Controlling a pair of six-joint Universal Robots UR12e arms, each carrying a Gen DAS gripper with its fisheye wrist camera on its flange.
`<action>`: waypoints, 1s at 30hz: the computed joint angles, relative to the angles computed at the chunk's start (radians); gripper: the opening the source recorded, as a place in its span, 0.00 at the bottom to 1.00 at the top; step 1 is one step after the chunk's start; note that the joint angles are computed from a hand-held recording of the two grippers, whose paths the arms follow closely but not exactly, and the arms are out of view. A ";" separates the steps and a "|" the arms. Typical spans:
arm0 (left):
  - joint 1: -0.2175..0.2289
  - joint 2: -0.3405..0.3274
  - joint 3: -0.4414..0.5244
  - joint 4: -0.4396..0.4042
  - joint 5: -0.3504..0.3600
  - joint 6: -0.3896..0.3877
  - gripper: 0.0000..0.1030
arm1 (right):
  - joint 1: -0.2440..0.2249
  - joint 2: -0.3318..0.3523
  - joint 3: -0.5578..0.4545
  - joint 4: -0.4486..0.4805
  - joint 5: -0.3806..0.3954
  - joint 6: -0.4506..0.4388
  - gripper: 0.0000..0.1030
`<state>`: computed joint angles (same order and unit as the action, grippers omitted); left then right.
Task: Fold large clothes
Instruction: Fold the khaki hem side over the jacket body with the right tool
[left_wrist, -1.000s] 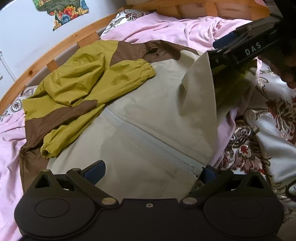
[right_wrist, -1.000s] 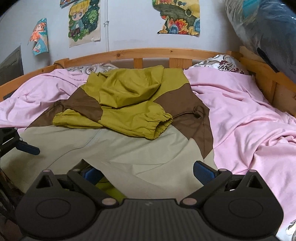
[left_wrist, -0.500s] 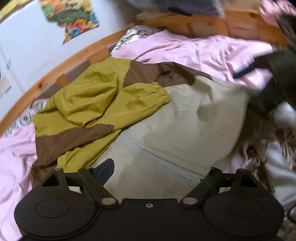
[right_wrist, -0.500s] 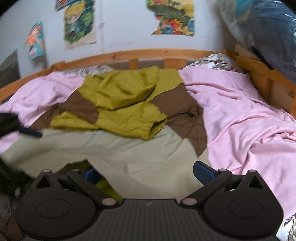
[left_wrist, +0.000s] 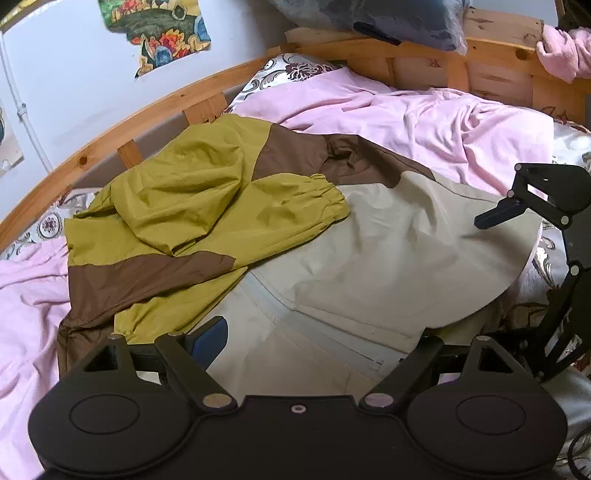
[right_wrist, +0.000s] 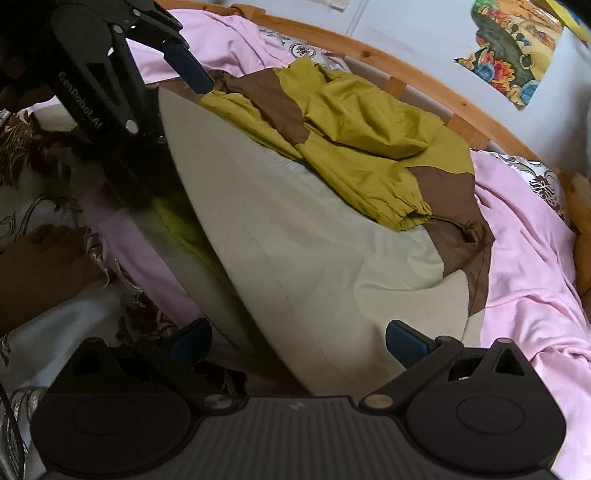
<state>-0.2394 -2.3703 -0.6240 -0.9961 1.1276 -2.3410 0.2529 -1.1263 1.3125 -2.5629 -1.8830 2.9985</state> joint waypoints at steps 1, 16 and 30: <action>0.001 -0.004 0.011 -0.017 -0.003 -0.005 0.84 | 0.002 0.001 0.001 -0.006 -0.016 0.003 1.00; 0.023 0.047 -0.070 -0.101 -0.158 0.035 0.88 | -0.031 -0.001 0.040 -0.294 -0.084 0.201 0.59; -0.019 0.031 -0.106 0.131 0.133 -0.105 0.63 | -0.078 0.023 0.021 -0.398 0.010 0.365 0.28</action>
